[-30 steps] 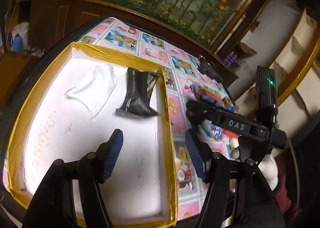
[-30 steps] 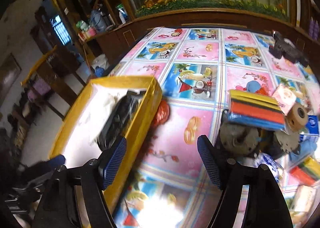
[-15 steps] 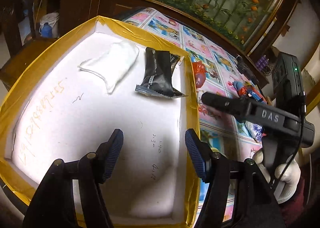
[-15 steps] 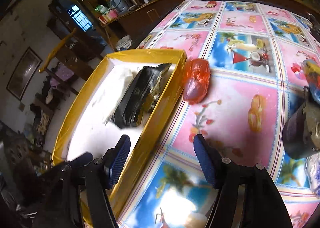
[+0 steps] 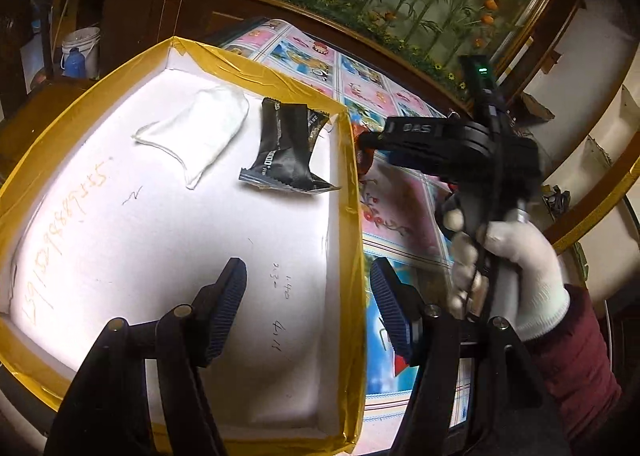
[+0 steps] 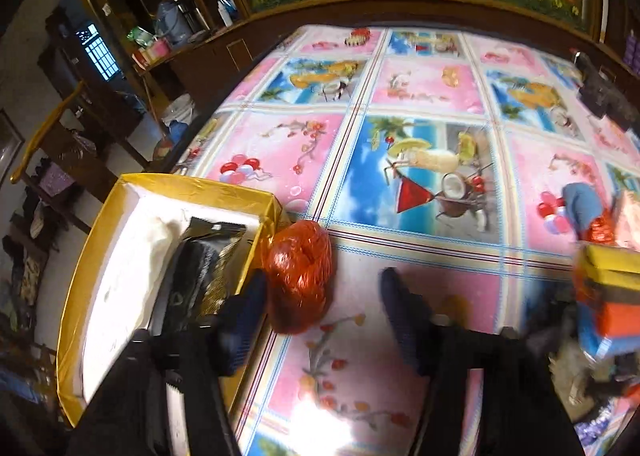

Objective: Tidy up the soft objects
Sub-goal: 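Grasp the orange plastic bag with the left tool while the right tool grasps the white tissue pack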

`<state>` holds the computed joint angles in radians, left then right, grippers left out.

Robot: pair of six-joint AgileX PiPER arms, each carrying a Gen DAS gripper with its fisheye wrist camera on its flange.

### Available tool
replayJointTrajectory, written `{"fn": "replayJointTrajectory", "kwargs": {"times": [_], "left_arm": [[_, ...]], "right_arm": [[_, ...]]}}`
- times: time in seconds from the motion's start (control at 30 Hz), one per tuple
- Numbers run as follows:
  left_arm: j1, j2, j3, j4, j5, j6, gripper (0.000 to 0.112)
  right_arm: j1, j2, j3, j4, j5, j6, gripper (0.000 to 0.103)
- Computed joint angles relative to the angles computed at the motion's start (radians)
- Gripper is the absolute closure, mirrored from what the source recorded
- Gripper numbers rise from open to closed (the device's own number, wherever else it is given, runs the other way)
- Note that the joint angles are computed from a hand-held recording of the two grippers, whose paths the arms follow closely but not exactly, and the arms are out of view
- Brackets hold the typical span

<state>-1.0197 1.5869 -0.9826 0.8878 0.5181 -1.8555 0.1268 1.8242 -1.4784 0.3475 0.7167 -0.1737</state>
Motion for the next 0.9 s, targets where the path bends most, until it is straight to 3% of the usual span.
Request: {"fn": "replayJointTrajectory", "kwargs": {"times": [0.03,0.1,0.27,0.37,0.43,0.5,0.63,0.7,0.77,0.9], "left_arm": [[-0.004,0.001,-0.001,-0.002,0.001,-0.002,0.049],[-0.010,0.003,-0.006,-0.010,0.003,0.007,0.049],[-0.028,0.011,-0.038,-0.023,0.033,0.033,0.049],[-0.034,0.021,-0.065,-0.044,0.039,0.063,0.049],[-0.038,0.038,-0.099,-0.078,0.043,0.105,0.049],[-0.046,0.063,-0.140,-0.114,0.039,0.153,0.049],[-0.086,0.146,-0.264,-0.178,0.075,0.262,0.049],[-0.101,0.203,-0.342,-0.236,0.094,0.340,0.049],[-0.116,0.263,-0.419,-0.293,0.119,0.412,0.049],[-0.142,0.347,-0.533,-0.359,0.169,0.495,0.049]], "right_arm": [[-0.015,0.031,-0.032,0.062,0.040,-0.034,0.077],[-0.039,0.040,-0.018,0.159,0.051,-0.106,0.080],[-0.023,-0.082,0.144,-0.012,-0.011,-0.108,0.080],[-0.097,-0.206,0.301,0.033,0.014,-0.220,0.079],[-0.193,-0.287,0.418,0.123,0.055,-0.352,0.073],[-0.317,-0.337,0.498,0.226,0.118,-0.507,0.046],[-0.627,-0.429,0.599,0.438,0.273,-0.850,0.039],[-0.788,-0.451,0.621,0.513,0.329,-0.972,0.028],[-0.907,-0.427,0.606,0.556,0.378,-1.089,0.028],[-1.096,-0.342,0.565,0.612,0.389,-1.175,0.028]]}}
